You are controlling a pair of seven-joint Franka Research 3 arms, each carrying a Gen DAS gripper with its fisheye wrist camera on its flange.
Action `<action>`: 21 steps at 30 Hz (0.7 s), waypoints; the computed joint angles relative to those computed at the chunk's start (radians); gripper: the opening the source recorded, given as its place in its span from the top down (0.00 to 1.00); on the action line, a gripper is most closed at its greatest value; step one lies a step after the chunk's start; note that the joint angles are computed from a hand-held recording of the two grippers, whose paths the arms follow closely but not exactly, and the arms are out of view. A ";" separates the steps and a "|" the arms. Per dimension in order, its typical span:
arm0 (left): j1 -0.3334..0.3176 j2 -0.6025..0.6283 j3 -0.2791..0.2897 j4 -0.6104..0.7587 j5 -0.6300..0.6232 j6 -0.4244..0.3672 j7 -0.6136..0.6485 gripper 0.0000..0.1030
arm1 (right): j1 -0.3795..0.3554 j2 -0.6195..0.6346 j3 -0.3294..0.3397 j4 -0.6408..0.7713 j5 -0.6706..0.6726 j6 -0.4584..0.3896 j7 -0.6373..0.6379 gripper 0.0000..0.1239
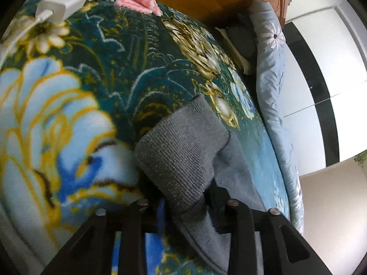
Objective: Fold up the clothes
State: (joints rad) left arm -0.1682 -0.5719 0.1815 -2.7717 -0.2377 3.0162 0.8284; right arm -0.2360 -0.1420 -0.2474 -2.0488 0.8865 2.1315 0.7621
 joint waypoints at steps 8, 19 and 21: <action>0.202 0.044 -0.189 0.097 0.198 -0.136 -0.075 0.43 | 0.101 -0.080 0.043 -0.022 -0.147 0.160 -0.162 0.71; 0.212 0.003 -0.200 -0.017 0.164 0.047 -0.192 0.40 | 0.318 0.226 0.247 0.258 -0.156 -0.102 -0.259 0.71; 0.288 0.007 -0.286 -0.030 0.190 0.083 -0.291 0.39 | 0.355 0.271 0.279 0.297 -0.180 -0.117 -0.257 0.71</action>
